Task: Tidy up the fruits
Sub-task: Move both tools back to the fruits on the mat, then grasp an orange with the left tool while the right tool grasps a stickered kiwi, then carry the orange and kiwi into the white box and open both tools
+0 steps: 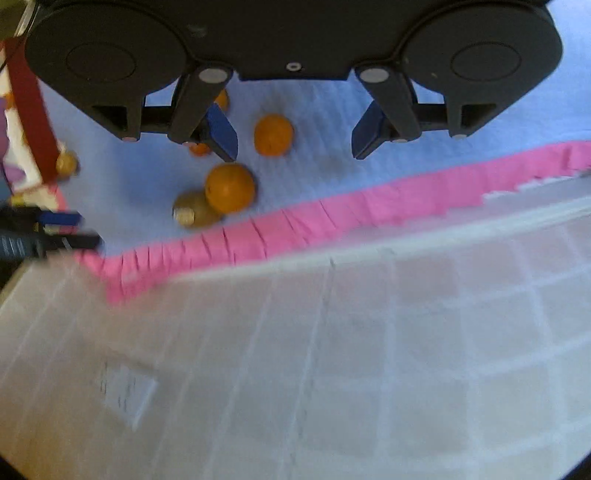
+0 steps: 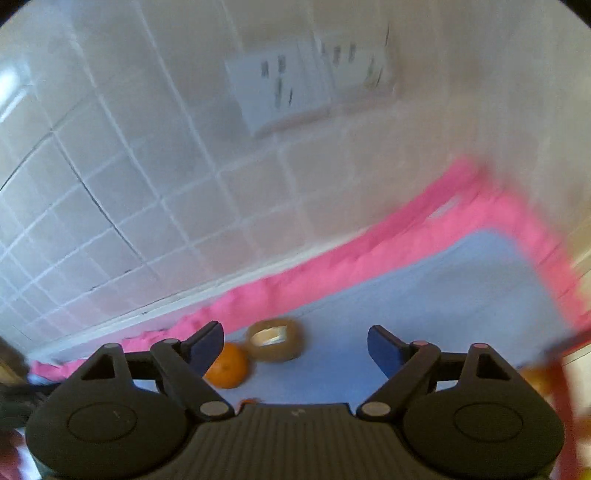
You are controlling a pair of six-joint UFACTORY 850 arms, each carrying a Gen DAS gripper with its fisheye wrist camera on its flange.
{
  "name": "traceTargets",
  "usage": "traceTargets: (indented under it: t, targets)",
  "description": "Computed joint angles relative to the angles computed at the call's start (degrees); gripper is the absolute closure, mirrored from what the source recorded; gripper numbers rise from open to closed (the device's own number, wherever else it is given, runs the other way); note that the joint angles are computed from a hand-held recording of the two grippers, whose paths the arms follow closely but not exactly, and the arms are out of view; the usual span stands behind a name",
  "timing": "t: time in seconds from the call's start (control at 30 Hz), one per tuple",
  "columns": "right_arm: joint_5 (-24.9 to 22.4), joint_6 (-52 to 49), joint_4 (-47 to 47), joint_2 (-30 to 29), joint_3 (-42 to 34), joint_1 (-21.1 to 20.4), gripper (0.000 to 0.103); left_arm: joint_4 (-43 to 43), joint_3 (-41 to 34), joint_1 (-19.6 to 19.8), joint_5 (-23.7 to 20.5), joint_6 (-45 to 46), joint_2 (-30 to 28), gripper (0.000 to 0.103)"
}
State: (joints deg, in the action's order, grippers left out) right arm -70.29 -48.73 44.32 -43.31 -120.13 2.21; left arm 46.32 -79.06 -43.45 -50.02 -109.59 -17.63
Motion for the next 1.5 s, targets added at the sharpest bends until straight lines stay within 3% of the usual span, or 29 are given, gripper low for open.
traceTargets:
  t: [0.1, 0.17, 0.37, 0.53, 0.83, 1.0, 1.13, 1.5]
  targets:
    - [-0.23, 5.87, -2.39, -2.17, -0.51, 2.36, 0.017, -3.59, 1.99, 2.78, 9.35, 3.42, -0.91, 0.022]
    - [0.78, 7.88, -3.76, -2.76, 0.23, 3.7, 0.017, -5.44, 2.68, 4.09, 13.29, 5.06, -1.6, 0.022]
    - [1.83, 12.31, -5.03, -4.37, 0.76, 5.66, 0.017, -8.65, 1.92, 6.27, 17.34, 9.28, -4.01, 0.023]
    - [1.89, 16.3, -5.29, -6.53, -0.88, 6.44, 0.017, -10.82, -0.05, 7.11, 17.55, 12.36, -6.11, 0.034]
    - [4.3, 15.37, -7.24, -6.24, 0.69, 8.14, 0.026, -11.75, -4.05, 6.4, 12.8, 14.95, -9.25, 0.039]
    - [7.59, 13.66, -8.94, -4.62, 3.28, 8.78, 0.035, -11.9, -6.23, 5.92, 7.89, 16.31, -10.51, 0.059]
    - [6.48, 12.82, -8.05, -5.29, 2.38, 8.4, 0.036, -10.13, -5.86, 5.55, 7.23, 13.83, -10.42, 0.06]
    - [3.2, 11.23, -1.52, -3.81, -0.13, 4.22, 0.036, 0.51, -9.93, 0.76, -2.91, 6.59, -9.51, 0.06]
